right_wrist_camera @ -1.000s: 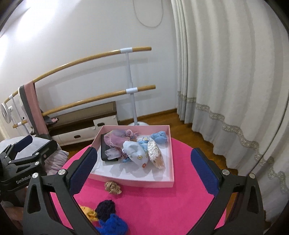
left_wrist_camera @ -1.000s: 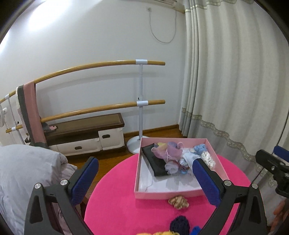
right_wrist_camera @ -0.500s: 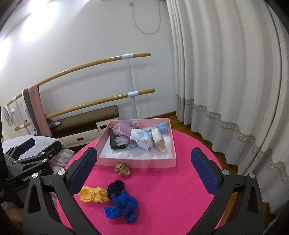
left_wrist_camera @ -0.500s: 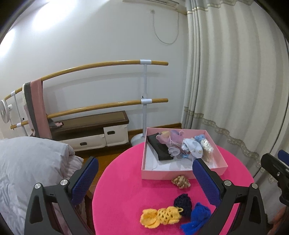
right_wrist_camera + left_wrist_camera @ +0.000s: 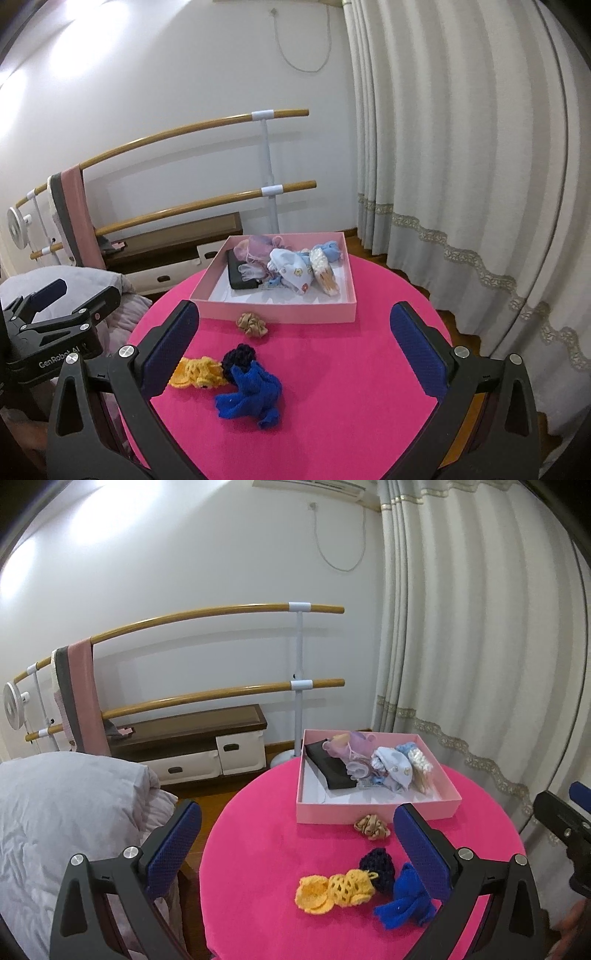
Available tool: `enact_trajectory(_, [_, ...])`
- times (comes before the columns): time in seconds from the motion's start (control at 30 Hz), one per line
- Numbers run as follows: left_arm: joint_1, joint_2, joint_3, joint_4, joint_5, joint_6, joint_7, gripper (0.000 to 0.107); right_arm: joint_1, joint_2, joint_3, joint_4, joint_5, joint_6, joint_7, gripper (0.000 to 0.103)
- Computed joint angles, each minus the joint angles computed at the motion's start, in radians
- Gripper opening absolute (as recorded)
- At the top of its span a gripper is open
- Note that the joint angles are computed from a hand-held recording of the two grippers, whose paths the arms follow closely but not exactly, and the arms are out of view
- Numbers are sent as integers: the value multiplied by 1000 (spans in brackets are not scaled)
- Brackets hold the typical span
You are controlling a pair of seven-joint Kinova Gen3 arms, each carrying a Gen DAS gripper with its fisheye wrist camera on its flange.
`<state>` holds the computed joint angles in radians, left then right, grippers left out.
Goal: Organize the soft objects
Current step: 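Grasp the yellow crochet pieces with the left tool while the right grasps the blue knit cloth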
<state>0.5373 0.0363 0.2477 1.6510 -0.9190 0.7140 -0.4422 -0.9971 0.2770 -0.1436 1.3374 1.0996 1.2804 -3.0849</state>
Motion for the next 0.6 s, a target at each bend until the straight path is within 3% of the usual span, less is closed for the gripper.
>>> enact_trajectory(0.33, [-5,-37,32,30,-9,24,19,103,-19,-1,-7,5,9,19,-7,103])
enact_trajectory(0.6, [-26,-39,34,34,43,29,-21,103,-5,-4,-8,21,-20,15,-18,103])
